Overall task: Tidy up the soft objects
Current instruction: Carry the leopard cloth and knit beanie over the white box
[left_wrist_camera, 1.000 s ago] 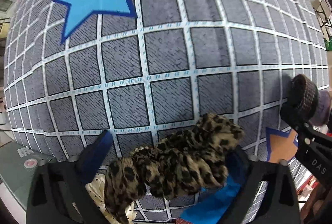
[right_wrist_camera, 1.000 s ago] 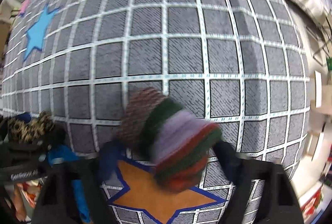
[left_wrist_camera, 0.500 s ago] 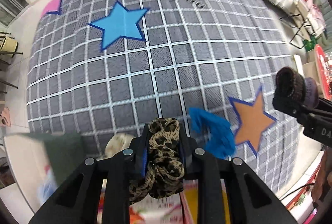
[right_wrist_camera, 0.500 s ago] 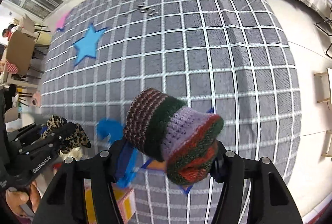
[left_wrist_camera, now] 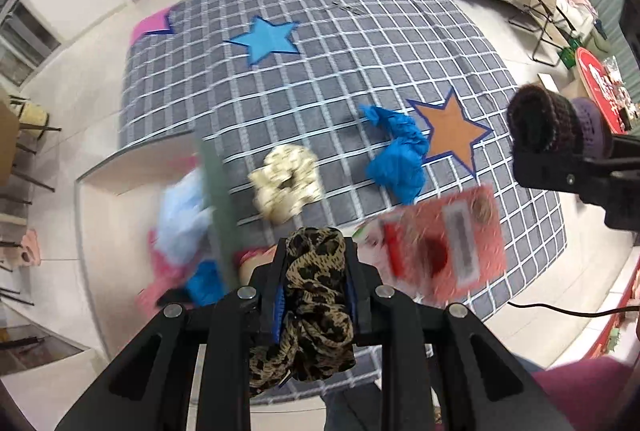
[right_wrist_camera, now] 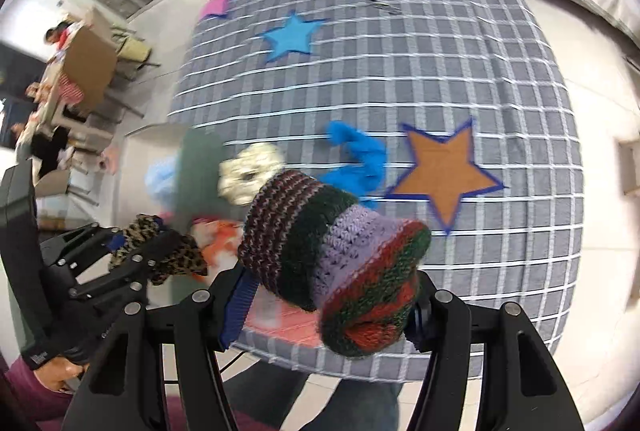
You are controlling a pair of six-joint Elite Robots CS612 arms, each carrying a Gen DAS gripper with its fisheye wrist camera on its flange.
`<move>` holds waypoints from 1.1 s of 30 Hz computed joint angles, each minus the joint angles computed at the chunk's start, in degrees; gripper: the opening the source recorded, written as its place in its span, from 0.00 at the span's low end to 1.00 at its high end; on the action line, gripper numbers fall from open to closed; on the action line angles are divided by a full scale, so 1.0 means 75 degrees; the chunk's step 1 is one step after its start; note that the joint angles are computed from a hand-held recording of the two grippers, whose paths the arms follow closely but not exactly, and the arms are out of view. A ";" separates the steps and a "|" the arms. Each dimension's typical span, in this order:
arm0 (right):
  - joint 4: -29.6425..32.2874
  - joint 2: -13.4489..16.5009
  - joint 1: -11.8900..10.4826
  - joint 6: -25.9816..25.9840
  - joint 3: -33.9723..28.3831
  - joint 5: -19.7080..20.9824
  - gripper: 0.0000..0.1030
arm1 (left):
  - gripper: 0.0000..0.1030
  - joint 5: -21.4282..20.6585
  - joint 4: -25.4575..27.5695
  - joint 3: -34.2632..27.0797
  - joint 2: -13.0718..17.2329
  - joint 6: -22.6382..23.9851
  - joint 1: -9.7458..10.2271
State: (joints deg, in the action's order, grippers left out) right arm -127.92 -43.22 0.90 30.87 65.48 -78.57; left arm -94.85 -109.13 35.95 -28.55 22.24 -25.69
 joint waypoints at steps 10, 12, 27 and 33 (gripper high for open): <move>0.1051 0.1078 0.0545 -0.1240 -0.2302 0.0493 0.61 | 0.25 0.0082 -0.0842 0.0554 -0.0340 -0.1354 0.0497; 0.1404 0.1312 0.0630 -0.1478 -0.2774 0.0519 0.61 | 0.25 0.0126 -0.0984 0.0671 -0.0395 -0.1642 0.0590; 0.3348 0.2591 0.1033 -0.2797 -0.5358 0.0384 0.61 | 0.25 0.0121 -0.1332 0.1083 -0.0554 -0.2691 0.0954; 0.3583 0.2784 0.1057 -0.2855 -0.5760 0.0301 0.61 | 0.25 0.0039 -0.1308 0.1066 -0.0539 -0.2752 0.0990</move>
